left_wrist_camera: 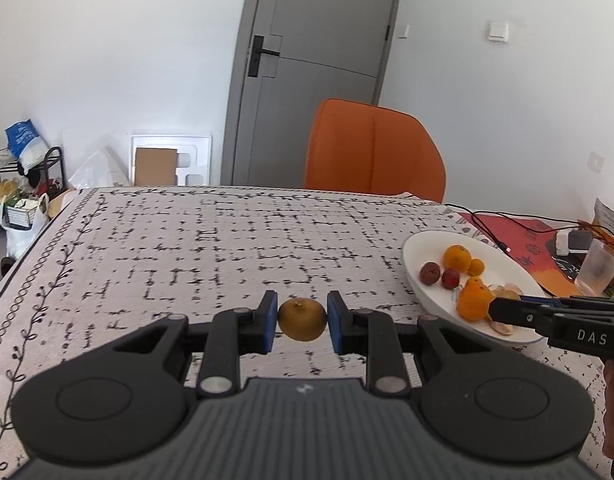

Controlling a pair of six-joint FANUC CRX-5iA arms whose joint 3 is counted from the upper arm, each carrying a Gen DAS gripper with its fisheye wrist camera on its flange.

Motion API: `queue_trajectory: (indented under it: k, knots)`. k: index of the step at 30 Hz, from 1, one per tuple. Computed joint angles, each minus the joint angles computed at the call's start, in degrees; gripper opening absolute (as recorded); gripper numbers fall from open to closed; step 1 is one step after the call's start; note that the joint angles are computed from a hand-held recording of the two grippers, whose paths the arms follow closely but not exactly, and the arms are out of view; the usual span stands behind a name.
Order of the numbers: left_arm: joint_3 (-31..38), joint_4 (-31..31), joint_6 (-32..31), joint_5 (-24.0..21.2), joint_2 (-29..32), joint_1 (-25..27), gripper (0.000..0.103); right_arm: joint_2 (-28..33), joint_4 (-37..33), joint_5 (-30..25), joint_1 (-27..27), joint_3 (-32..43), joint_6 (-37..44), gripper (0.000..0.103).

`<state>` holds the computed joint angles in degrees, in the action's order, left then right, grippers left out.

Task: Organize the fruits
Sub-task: 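Carry both brown fruits over the white plate with both grippers, then open the right gripper over the plate while the left releases its brown fruit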

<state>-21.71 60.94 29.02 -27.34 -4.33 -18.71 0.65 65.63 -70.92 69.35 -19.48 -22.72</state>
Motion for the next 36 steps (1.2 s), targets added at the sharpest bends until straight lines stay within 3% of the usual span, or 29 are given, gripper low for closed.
queue_trajectory:
  k: [15,25,28,36]
  knots:
    - [3.3,-2.0,0.2,-0.6,2.8,-4.2,0.025,-4.0,-1.7,-5.6,2.4,-4.7,-5.2,0.023]
    - [5.8,-3.6,0.5,-1.1,4.8,-6.5,0.025,-5.2,-1.0,-4.0,1.8,-6.5,-6.3,0.023]
    - [6.6,-4.4,0.8,-1.4,5.4,-6.9,0.025,-5.3,0.4,-2.3,1.2,-7.1,-6.1,0.032]
    - [8.9,-5.7,0.8,-2.3,7.1,-8.3,0.025,-6.9,0.0,-4.8,2.3,-8.5,-8.1,0.033]
